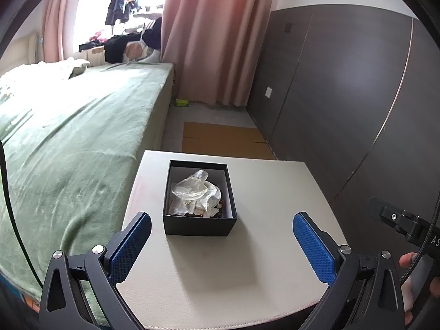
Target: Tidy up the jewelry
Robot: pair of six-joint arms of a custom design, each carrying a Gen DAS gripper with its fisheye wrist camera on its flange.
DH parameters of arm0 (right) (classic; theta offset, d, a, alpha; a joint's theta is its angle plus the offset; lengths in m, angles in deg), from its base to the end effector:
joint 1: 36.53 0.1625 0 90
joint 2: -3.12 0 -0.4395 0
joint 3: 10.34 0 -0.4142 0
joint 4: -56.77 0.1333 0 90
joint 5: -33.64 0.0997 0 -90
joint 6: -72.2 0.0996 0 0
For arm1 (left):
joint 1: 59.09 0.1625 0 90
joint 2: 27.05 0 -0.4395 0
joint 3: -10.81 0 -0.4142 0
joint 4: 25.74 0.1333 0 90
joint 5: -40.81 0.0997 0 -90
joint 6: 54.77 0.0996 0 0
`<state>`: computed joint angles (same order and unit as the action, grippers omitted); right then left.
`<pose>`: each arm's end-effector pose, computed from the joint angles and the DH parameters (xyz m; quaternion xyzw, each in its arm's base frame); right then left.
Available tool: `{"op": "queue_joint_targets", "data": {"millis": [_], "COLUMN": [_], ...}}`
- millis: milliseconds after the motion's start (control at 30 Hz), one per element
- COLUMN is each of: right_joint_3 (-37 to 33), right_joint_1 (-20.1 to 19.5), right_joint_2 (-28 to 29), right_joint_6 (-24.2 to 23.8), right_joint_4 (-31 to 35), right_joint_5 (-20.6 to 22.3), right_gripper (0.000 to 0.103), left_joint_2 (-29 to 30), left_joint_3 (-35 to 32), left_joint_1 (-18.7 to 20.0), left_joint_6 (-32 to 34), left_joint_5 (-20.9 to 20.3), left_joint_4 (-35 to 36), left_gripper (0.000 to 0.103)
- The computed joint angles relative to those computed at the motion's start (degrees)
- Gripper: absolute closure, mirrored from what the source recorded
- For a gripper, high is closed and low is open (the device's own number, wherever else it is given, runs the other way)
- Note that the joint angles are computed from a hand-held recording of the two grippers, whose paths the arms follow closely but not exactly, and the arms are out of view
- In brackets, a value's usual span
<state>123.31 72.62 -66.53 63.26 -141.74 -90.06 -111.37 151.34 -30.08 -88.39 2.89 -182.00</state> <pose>0.2258 -0.4123 0.2131 0.1085 -0.8859 0.3849 0.2350 -0.2319 -0.3709 0.2127 0.1744 0.8787 -0.3748 0.2387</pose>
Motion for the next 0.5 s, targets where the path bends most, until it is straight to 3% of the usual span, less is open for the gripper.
{"op": "queue_joint_targets", "data": {"millis": [500], "right_joint_3": [-0.14], "right_joint_1": [0.25], "right_joint_2": [-0.16], "right_joint_6": [-0.15], "right_joint_4": [-0.13], "right_joint_5": [-0.77], "right_gripper": [0.000], "left_joint_2": [-0.27], "left_joint_3": [0.51], "left_joint_1": [-0.56], "left_joint_6": [0.35], "left_joint_5": [0.41], "left_joint_4": [-1.03], "left_gripper": [0.000]}}
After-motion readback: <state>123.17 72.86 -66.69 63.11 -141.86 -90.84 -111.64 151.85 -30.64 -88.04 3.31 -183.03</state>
